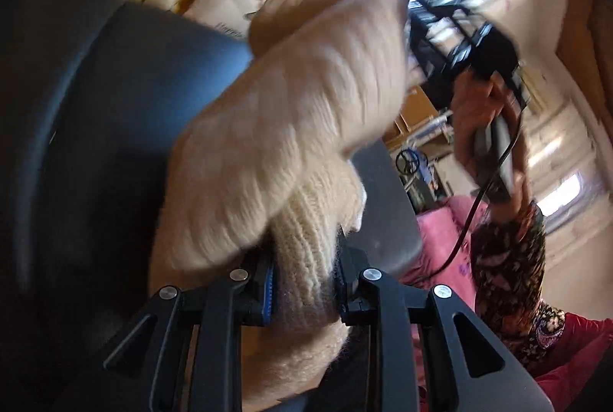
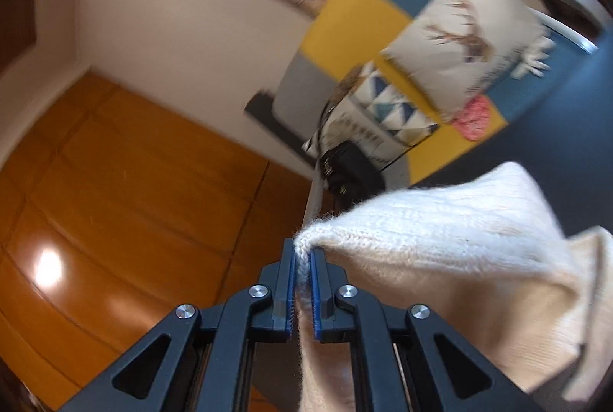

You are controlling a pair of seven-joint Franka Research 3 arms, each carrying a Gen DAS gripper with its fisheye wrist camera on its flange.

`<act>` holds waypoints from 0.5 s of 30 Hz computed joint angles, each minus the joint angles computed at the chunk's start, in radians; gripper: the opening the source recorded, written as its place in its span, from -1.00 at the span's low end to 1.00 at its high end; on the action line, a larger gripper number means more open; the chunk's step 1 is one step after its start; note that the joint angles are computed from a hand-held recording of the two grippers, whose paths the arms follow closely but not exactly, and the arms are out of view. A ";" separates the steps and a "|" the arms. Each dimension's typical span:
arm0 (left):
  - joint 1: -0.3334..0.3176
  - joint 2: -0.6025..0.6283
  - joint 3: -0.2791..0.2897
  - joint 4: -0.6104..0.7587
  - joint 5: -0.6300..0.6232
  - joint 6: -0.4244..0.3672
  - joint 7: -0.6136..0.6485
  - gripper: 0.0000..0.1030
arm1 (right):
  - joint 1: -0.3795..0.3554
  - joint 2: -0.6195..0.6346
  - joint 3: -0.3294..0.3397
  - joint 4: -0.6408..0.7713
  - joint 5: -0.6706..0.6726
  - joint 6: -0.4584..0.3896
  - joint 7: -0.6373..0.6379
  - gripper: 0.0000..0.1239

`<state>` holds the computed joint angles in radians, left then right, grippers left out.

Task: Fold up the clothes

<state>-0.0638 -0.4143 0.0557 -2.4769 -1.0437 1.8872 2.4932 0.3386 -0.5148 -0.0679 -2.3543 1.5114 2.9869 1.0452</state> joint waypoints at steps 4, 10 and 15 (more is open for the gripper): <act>0.051 0.044 0.030 -0.009 0.014 0.005 -0.042 -0.52 | 0.029 0.257 0.077 0.215 -0.206 -0.044 0.140 -0.91; 0.142 0.066 0.059 -0.051 0.047 0.028 -0.077 -0.51 | 0.054 0.652 0.179 0.558 -0.511 -0.210 0.390 -0.91; 0.188 0.100 0.074 -0.058 0.051 0.015 -0.093 -0.45 | 0.079 0.966 0.210 0.932 -0.863 -0.554 0.551 -0.75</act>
